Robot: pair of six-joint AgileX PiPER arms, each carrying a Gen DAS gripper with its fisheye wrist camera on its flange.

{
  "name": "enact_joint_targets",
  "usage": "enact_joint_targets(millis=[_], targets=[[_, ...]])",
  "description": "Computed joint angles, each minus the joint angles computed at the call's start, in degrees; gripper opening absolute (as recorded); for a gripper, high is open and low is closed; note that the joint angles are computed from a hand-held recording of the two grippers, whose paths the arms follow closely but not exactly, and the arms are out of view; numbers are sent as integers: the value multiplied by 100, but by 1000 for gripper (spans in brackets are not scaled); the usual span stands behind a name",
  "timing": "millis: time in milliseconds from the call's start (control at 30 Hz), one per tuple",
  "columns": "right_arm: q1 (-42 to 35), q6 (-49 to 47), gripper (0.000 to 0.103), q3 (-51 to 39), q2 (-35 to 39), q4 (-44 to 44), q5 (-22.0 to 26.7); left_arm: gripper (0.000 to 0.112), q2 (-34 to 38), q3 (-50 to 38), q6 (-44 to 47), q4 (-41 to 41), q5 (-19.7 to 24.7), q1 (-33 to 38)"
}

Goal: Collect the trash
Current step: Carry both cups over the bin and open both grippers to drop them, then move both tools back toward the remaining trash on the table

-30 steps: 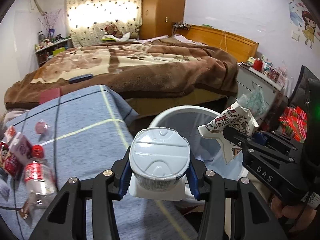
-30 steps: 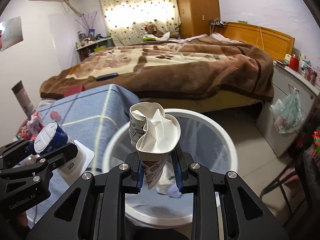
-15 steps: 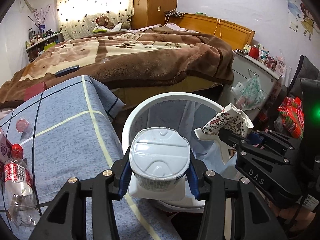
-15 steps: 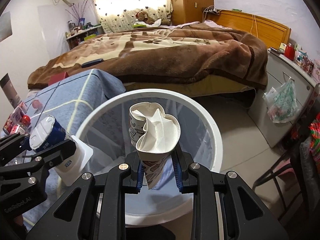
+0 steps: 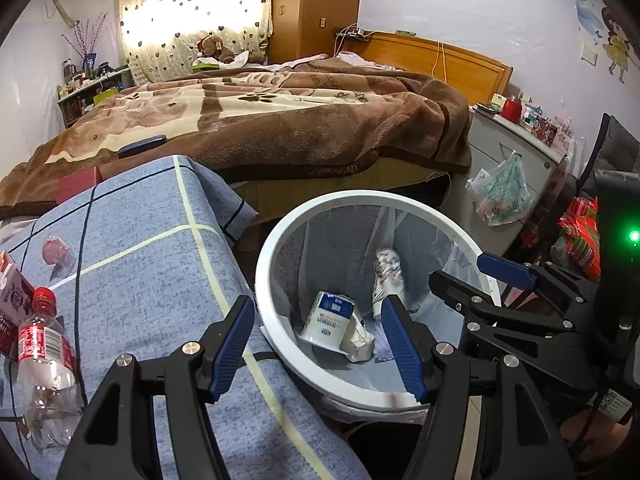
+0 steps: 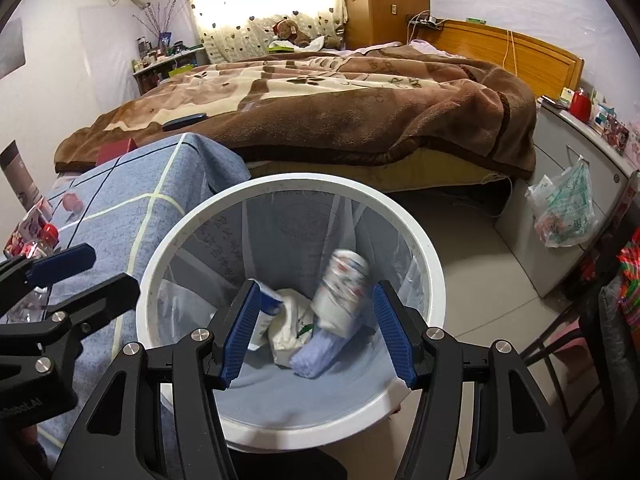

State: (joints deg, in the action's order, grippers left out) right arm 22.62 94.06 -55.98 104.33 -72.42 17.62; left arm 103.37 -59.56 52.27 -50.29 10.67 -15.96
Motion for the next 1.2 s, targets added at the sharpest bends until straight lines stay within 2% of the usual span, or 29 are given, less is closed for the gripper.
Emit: enact_joint_targets(millis=[133, 233, 500, 567, 667, 967, 1100, 1200], targets=[[46, 130, 60, 22, -56, -79, 5, 68, -163, 156, 436, -432, -34, 76], [111, 357, 60, 54, -121, -277, 49, 68, -275, 253, 384, -364, -122, 108], [299, 767, 60, 76, -209, -609, 132, 68, -700, 663, 1301, -1237, -263, 344], [378, 823, 60, 70, -224, -643, 175, 68, -780, 731, 1310, -1257, -230, 434], [473, 937, 60, 49, -241, -724, 172, 68, -950, 918, 2009, -1945, -240, 580], [843, 1002, 60, -132, -147, -734, 254, 68, -1342, 1355, 3361, -3170, -158, 1159], [980, 958, 60, -252, -80, -694, 242, 68, -1462, 1533, 3776, -3537, -171, 1444], [1111, 904, 60, -356, -16, -662, 228, 68, -1547, 1634, 3926, -3663, 21, 1777]])
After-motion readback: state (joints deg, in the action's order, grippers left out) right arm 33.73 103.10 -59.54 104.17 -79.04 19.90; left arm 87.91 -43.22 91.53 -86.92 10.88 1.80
